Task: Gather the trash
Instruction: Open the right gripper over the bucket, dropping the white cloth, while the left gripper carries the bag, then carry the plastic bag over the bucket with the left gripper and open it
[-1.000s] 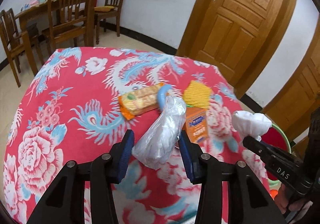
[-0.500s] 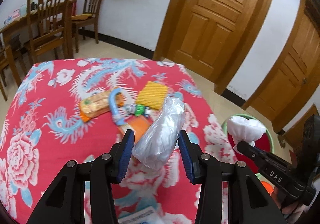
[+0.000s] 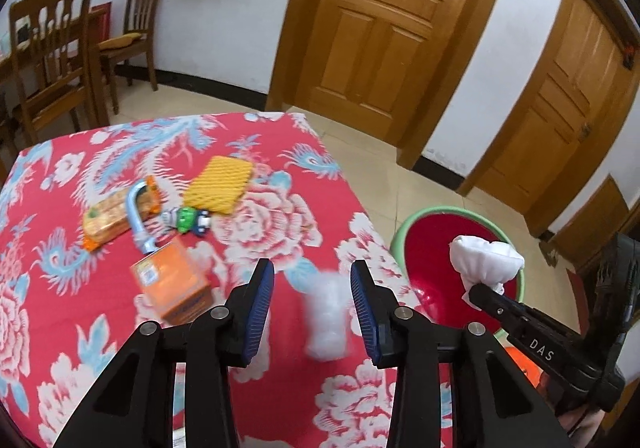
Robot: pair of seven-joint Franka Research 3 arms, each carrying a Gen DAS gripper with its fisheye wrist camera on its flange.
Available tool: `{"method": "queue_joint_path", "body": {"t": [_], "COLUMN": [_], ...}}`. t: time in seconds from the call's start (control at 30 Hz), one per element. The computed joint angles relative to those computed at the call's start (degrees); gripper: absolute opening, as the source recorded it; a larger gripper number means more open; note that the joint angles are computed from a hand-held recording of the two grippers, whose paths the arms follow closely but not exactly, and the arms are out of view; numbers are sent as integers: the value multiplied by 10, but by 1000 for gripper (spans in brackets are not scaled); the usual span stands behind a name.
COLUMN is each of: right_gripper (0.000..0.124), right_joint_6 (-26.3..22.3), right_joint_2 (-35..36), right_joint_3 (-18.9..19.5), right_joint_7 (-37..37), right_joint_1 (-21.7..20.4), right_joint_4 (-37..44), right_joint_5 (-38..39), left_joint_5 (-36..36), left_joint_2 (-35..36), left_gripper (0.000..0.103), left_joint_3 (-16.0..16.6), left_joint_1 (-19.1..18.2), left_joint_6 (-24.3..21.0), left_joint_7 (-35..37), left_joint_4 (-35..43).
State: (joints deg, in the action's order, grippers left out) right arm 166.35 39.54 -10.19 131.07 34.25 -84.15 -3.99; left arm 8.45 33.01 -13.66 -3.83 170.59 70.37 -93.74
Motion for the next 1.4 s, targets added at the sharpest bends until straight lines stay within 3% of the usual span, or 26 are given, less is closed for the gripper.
{"method": "queue_joint_path", "body": {"t": [0.27,0.57,0.93,1.1,1.2,1.3,1.37,1.4], "right_gripper": [20,20,24,25,32,34,36,37], "right_joint_6": [28,51,37,36,38,43,44,47], "right_joint_2": [-26,-48,-49,-52,-54,-56,-57,-58], "right_joint_3": [-20,-46,-69,-67,-70,-70,-72,-71], "right_joint_7": [21,44,85,101,110,115,117,117], "right_joint_1": [5,20,26,17,16,14,13,12], "right_joint_4": [-59,-107,-120,-129,-134,-139,-140,-143], "right_joint_5": [4,4,-5,-9,-12,-14,-14,-14], "left_joint_5": [-3,7,45,52,53,50,57,56], "left_joint_2": [24,48,81,96,103,110,110,111], "left_gripper": [41,56,57,57,57,51,36,34], "left_joint_3": [-5,15,53,51,48,44,51,47], "left_joint_1": [-11,-42,-72,-71,-70,-68,-74,-72], "left_joint_6": [-49,-98,-151,-170,-171,-174,-172,-173], "left_joint_7": [14,16,-29,-34,-30,-26,-29,-24], "left_joint_4": [36,72,116,134,141,148,150,151]}}
